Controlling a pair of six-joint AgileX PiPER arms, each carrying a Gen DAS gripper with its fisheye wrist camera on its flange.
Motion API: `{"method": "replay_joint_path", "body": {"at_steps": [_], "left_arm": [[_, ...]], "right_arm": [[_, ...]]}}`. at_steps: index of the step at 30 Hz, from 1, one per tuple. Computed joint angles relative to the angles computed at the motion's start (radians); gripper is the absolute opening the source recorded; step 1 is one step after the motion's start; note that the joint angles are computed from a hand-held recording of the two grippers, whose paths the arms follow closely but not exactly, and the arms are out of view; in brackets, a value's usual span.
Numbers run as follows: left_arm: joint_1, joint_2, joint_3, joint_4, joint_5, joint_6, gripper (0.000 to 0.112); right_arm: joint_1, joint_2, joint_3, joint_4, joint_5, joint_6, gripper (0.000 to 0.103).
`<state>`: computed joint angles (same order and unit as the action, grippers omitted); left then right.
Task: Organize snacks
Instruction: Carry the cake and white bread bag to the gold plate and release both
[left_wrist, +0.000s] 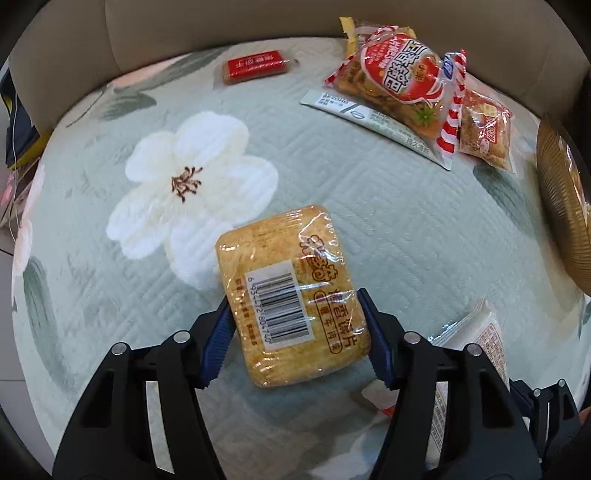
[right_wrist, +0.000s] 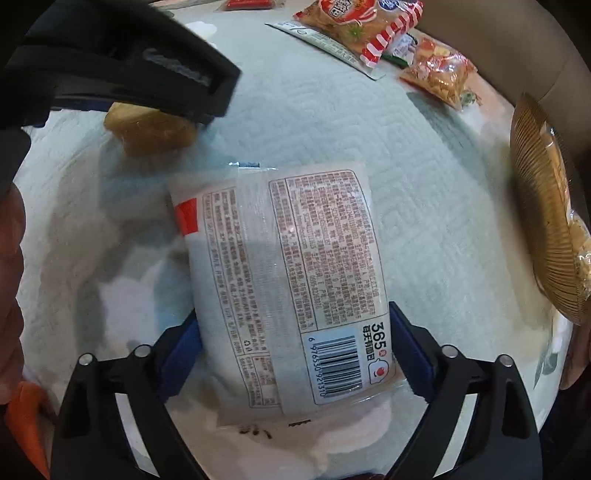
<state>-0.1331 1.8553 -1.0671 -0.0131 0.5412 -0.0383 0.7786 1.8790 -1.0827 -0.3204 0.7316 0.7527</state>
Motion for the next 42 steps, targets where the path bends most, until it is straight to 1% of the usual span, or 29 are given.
{"method": "replay_joint_path", "body": {"at_steps": [1, 2, 5, 6, 7, 9, 12, 13, 15, 16, 17, 19, 21, 24, 26, 27, 29, 30, 33, 35, 37, 41, 42], "left_arm": [[-0.007, 0.001, -0.004, 0.002, 0.0, -0.008, 0.062], [-0.009, 0.0, -0.006, -0.004, 0.001, -0.006, 0.061], [-0.001, -0.015, 0.002, -0.046, -0.001, 0.029, 0.059], [0.008, -0.024, 0.008, -0.07, 0.0, 0.055, 0.058], [0.009, -0.037, 0.015, -0.085, 0.005, 0.068, 0.058], [0.004, -0.058, 0.019, -0.124, 0.01, 0.098, 0.056], [0.004, -0.088, 0.015, -0.24, 0.036, 0.201, 0.055], [0.032, -0.134, 0.05, -0.281, 0.05, 0.26, 0.055], [0.026, -0.17, 0.053, -0.334, 0.074, 0.301, 0.055], [0.011, -0.187, 0.049, -0.343, 0.087, 0.292, 0.055], [-0.003, -0.202, 0.047, -0.35, 0.095, 0.284, 0.055], [-0.046, -0.22, 0.031, -0.376, 0.101, 0.278, 0.055], [-0.099, -0.242, -0.008, -0.365, 0.122, 0.239, 0.055], [-0.163, -0.237, -0.083, -0.36, 0.148, 0.215, 0.055], [-0.214, -0.227, -0.139, -0.338, 0.161, 0.183, 0.055], [-0.247, -0.215, -0.177, -0.329, 0.169, 0.165, 0.055], [-0.297, -0.168, -0.271, -0.345, 0.196, 0.158, 0.055], [-0.319, -0.142, -0.313, -0.343, 0.204, 0.152, 0.055], [-0.384, -0.073, -0.425, -0.31, 0.218, 0.116, 0.055], [-0.424, -0.007, -0.528, -0.288, 0.243, 0.085, 0.055], [-0.443, 0.046, -0.602, -0.282, 0.258, 0.077, 0.055], [-0.483, 0.168, -0.77, -0.238, 0.294, 0.036, 0.055], [-0.49, 0.206, -0.821, -0.233, 0.312, 0.032, 0.058]], "right_arm": [[0.01, -0.005, 0.001, -0.018, -0.001, 0.025, 0.077], [0.011, -0.014, 0.005, -0.02, -0.006, 0.028, 0.075], [-0.004, -0.056, 0.043, -0.02, -0.031, 0.044, 0.073], [-0.029, -0.099, 0.086, -0.012, -0.046, 0.022, 0.073], [-0.048, -0.117, 0.098, 0.0, -0.058, 0.019, 0.072], [-0.091, -0.161, 0.122, 0.046, -0.083, -0.009, 0.072], [-0.164, -0.245, 0.162, 0.113, -0.105, -0.08, 0.072], [-0.193, -0.284, 0.18, 0.144, -0.113, -0.104, 0.072], [-0.241, -0.339, 0.211, 0.206, -0.128, -0.161, 0.072], [-0.279, -0.383, 0.23, 0.246, -0.132, -0.192, 0.072], [-0.281, -0.411, 0.24, 0.254, -0.126, -0.183, 0.072], [-0.337, -0.481, 0.24, 0.263, -0.099, -0.185, 0.072], [-0.36, -0.545, 0.226, 0.258, -0.053, -0.164, 0.072], [-0.481, -0.642, 0.195, 0.308, 0.003, -0.245, 0.072], [-0.553, -0.662, 0.148, 0.319, 0.054, -0.297, 0.072], [-0.607, -0.669, 0.119, 0.336, 0.082, -0.344, 0.072], [-0.684, -0.658, 0.076, 0.355, 0.11, -0.403, 0.072], [-0.756, -0.649, 0.043, 0.379, 0.129, -0.455, 0.072], [-0.915, -0.604, -0.022, 0.439, 0.142, -0.558, 0.072], [-1.008, -0.569, -0.059, 0.484, 0.153, -0.613, 0.072], [-1.072, -0.521, -0.091, 0.508, 0.15, -0.633, 0.072], [-1.155, -0.429, -0.121, 0.555, 0.122, -0.665, 0.072], [-1.169, -0.404, -0.128, 0.568, 0.109, -0.675, 0.073]]}}
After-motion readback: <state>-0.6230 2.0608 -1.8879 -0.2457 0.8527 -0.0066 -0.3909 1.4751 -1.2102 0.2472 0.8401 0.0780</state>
